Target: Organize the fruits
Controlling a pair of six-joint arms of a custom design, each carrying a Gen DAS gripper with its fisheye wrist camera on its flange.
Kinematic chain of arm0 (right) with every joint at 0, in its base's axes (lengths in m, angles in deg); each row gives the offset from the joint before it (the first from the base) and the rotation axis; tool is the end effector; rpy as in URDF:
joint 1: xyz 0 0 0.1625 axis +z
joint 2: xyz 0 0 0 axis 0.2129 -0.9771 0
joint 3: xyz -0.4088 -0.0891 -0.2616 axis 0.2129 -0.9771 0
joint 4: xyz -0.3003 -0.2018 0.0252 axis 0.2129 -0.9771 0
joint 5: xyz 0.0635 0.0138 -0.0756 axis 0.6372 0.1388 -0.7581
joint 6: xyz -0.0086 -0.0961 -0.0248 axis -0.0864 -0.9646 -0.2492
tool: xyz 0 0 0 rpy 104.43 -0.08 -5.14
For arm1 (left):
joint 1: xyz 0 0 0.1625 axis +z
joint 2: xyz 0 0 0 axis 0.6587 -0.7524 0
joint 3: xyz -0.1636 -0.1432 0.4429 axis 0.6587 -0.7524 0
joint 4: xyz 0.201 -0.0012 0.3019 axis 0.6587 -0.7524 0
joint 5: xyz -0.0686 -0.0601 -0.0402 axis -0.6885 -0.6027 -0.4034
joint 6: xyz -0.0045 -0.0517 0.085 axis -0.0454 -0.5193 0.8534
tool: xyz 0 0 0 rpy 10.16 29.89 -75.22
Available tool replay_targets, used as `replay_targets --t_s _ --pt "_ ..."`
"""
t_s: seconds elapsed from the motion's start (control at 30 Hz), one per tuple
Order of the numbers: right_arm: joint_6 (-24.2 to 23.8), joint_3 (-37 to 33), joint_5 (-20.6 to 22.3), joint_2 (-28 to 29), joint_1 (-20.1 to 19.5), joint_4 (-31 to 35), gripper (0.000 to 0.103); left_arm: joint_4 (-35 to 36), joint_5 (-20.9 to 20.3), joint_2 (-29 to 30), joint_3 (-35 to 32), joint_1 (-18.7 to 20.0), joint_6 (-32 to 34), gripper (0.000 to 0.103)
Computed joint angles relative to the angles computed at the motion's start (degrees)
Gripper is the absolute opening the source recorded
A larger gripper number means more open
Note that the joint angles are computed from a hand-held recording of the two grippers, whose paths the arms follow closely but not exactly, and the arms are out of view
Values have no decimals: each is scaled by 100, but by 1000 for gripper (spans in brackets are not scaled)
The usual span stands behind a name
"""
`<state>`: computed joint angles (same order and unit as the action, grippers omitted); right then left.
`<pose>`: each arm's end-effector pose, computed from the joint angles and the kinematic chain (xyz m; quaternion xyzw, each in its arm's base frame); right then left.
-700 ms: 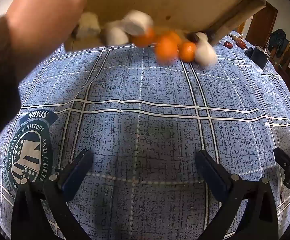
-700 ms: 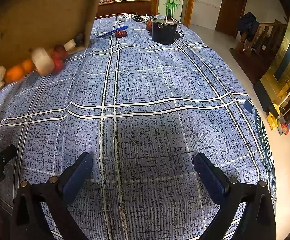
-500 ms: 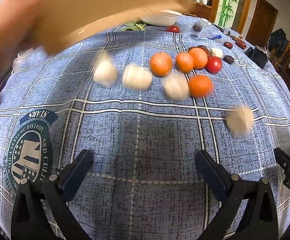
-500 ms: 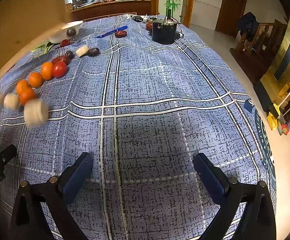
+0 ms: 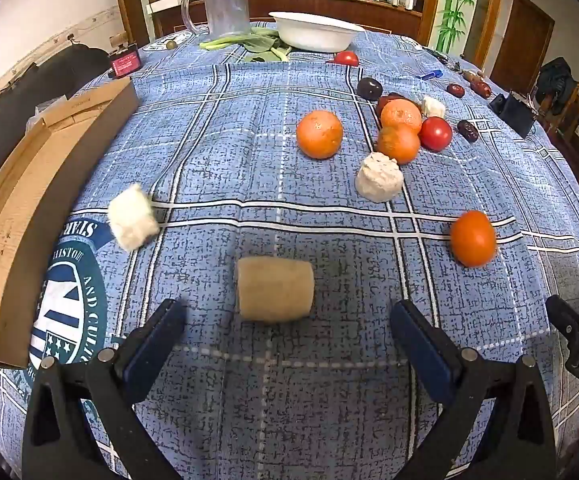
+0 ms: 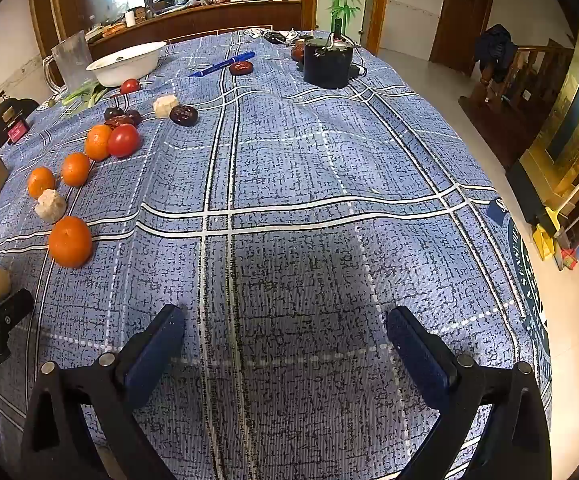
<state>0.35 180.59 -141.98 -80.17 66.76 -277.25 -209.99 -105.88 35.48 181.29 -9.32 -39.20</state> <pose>0.0020 -0.4329 0.2065 0.1115 -0.8883 0.2475 0.3703 -0.2521 -0.4074 -0.0372 0.0060 0.8713 -0.2935 0.3932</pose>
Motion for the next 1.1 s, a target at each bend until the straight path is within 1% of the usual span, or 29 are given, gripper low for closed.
replay_targets --t_s 0.4,0.47,0.57,0.63,0.7,0.77,0.8,0.87,0.93,1.0,1.1 --pt "7 -19 -17 17 -18 -26 102 29 -2 8 -16 -11 -24 103" --pt "87 -48 -99 7 26 46 102 -35 6 3 16 11 17 103" --pt "267 -141 -198 -55 118 358 102 -14 -19 -11 2 18 79 103" --pt "332 -113 -219 -86 236 415 102 -30 -85 -59 25 35 167 103" --pt "282 -67 -279 -72 467 270 102 249 -141 -202 33 24 46 103" --pt "411 -117 -462 -188 798 647 102 249 -128 -385 202 -59 -69 103" --pt "539 -135 -511 -286 973 923 102 351 -86 -494 282 -122 -191 103" --pt "700 -139 -592 -379 1243 1198 102 656 -35 -768 402 -243 -395 103" --pt "773 -66 -682 -362 1470 1093 102 930 -38 -1061 530 -375 -576 103" --pt "840 27 -694 -311 1637 917 102 1357 12 -1347 663 -558 -950 103" --pt "848 217 -734 -106 1825 452 102 2000 159 -1692 853 -855 -1600 103"
